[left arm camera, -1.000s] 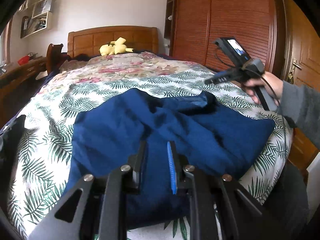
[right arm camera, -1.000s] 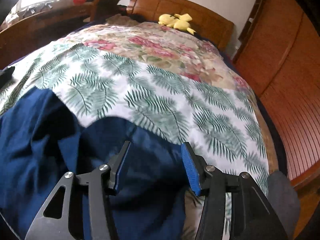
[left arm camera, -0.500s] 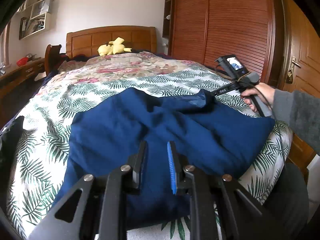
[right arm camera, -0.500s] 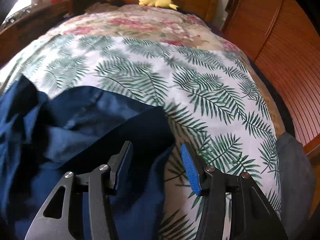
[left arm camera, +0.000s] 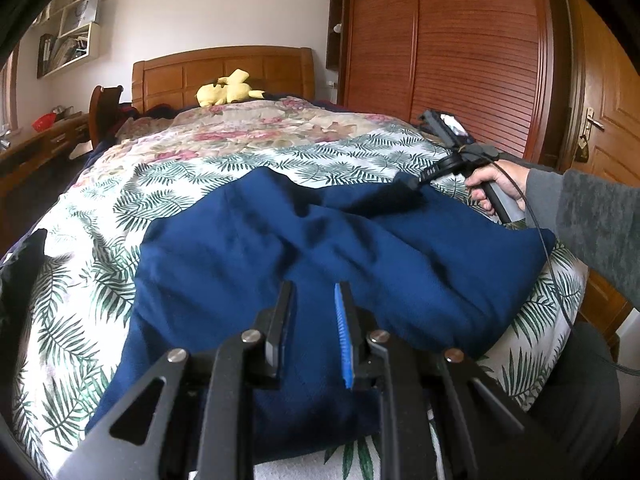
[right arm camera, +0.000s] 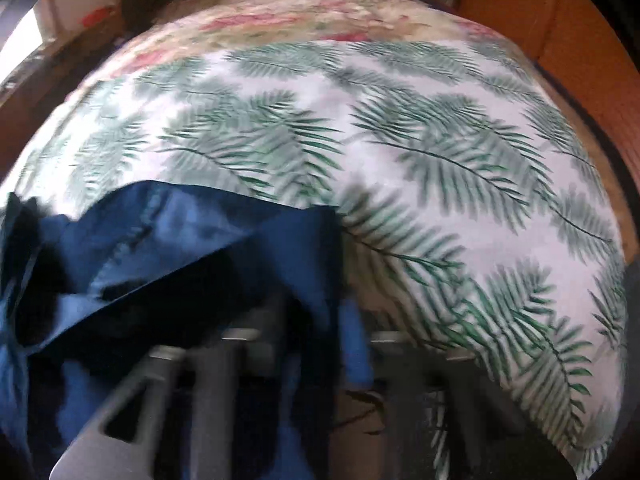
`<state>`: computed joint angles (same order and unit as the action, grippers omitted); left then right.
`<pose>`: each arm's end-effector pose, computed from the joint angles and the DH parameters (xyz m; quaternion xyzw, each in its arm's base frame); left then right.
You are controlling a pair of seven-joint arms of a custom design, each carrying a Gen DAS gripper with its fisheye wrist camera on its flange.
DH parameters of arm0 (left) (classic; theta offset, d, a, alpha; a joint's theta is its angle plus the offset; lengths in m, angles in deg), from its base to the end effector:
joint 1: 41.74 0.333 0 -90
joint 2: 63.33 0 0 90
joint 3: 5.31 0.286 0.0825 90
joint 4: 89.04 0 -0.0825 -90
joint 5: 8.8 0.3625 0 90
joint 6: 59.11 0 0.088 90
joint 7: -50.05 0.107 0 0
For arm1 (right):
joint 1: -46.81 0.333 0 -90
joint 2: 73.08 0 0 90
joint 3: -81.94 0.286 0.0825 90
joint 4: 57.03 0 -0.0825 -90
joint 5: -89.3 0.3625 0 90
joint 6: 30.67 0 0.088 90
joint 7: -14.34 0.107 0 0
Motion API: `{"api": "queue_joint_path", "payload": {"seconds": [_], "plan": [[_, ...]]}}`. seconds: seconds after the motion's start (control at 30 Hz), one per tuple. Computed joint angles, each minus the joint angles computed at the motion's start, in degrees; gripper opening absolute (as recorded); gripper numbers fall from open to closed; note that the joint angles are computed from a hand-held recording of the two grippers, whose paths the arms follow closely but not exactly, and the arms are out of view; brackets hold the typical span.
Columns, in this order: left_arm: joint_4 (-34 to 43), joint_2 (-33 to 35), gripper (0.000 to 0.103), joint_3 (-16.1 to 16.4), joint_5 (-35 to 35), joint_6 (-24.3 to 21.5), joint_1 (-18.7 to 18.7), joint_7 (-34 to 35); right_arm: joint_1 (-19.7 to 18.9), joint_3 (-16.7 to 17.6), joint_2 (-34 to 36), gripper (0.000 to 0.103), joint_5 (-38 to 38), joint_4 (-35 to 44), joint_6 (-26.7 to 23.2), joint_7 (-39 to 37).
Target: Fold large clothes
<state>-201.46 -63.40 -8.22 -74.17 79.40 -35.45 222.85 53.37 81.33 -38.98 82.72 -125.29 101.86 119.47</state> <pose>0.5753 0.0294 0.5030 -0.3873 0.7875 -0.4461 0.1757 0.7264 0.0757 0.4784 -0.6462 0.7156 -0.1912 0.1839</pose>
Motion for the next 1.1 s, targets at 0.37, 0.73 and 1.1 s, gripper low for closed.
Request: {"api": "queue_joint_path", "payload": {"seconds": [0.37,0.73,1.1], "plan": [[-0.1,0.0,0.016,0.0,0.0,0.1,-0.1,0.2,3.8,-6.4,-2.5,0.001,-11.5,-2.2,-2.8,20.0],[-0.5,-0.7,0.016,0.4,-1.1,-0.4,0.3,1.1,4.9,-3.3,-10.8,0.051,-18.5,-10.7,0.5,14.3],[-5.7,-4.8,0.017,0.8,3.4,1.9,-0.8,-1.5,7.0,2.4,-33.8,0.052,-19.3,-42.7,13.5,14.1]]}}
